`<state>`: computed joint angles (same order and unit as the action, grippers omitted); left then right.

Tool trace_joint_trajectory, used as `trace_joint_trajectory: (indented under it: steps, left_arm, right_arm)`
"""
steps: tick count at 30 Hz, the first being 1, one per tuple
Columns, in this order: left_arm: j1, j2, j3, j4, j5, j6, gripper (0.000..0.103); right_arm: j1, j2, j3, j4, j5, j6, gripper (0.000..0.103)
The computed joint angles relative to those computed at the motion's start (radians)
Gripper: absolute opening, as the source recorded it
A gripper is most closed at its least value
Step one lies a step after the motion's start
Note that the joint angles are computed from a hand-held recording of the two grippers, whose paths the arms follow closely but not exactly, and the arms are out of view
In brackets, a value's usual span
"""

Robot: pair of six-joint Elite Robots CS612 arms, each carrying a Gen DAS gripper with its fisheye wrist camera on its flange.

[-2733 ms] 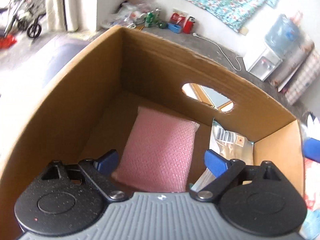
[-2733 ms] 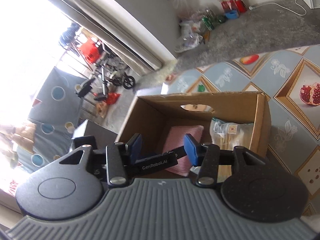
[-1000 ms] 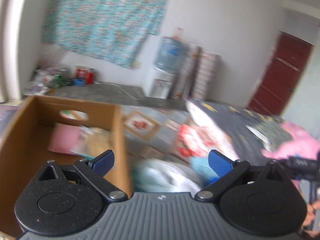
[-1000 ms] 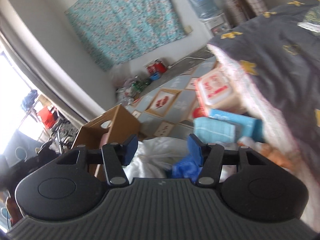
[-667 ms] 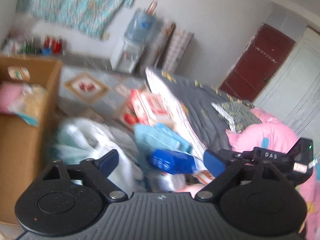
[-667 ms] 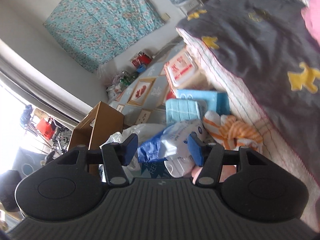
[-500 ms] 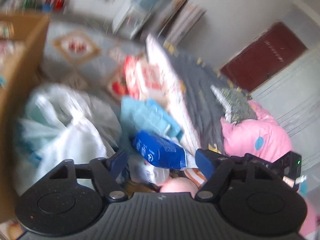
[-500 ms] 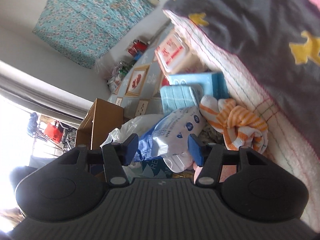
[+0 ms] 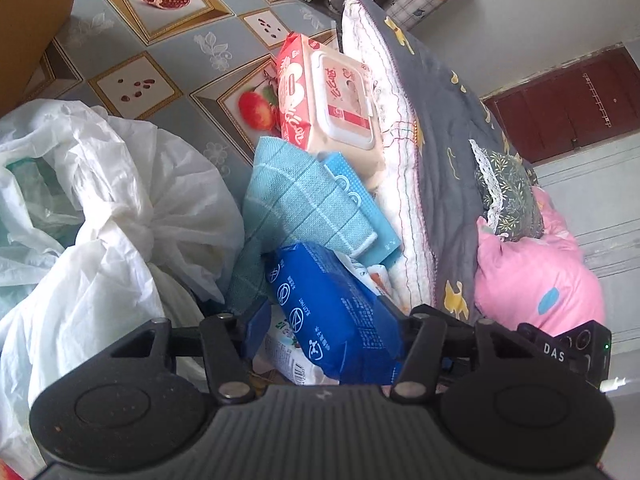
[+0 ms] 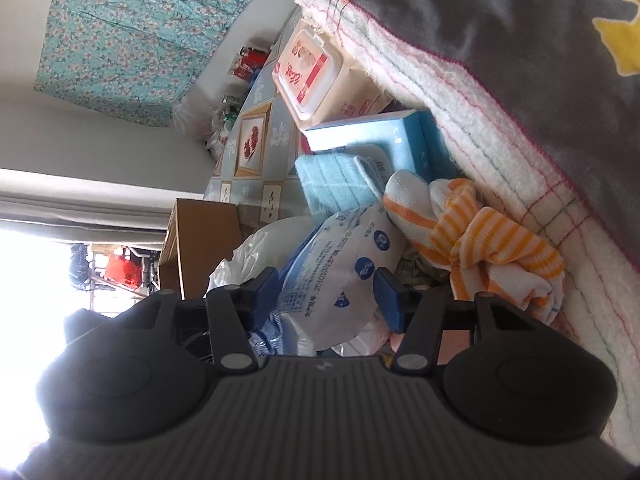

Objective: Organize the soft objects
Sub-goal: 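Carry the blue wipes pack with the left tool toward the box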

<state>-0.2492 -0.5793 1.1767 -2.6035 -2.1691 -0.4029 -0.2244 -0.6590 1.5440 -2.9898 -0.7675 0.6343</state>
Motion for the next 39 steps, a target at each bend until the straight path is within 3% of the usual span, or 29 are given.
trace_joint_trajectory:
  steps: [7,14,28,33,39]
  left_arm:
    - [-0.006,0.018,-0.035,0.051,-0.023,0.013,0.054]
    - [-0.015,0.004,-0.005,-0.010,0.009,0.023,0.046]
    - [-0.010,-0.108,0.152,-0.299,0.028,0.050,0.045]
    - [0.014,-0.162,0.224,-0.408,0.060,0.038,0.045]
    - [0.057,-0.221,0.299,-0.528,0.135,0.017,0.045]
  right_arm:
    - [0.007,0.021,-0.039,0.057,0.020,-0.016,0.050]
    - [0.002,0.020,-0.015,-0.018,0.019,-0.002,0.038]
    - [0.001,-0.076,0.078,-0.216,0.031,-0.026,0.037]
    - [0.026,-0.103,0.077,-0.246,0.069,-0.045,0.037]
    - [0.087,-0.103,0.017,-0.243,0.129,-0.069,0.037]
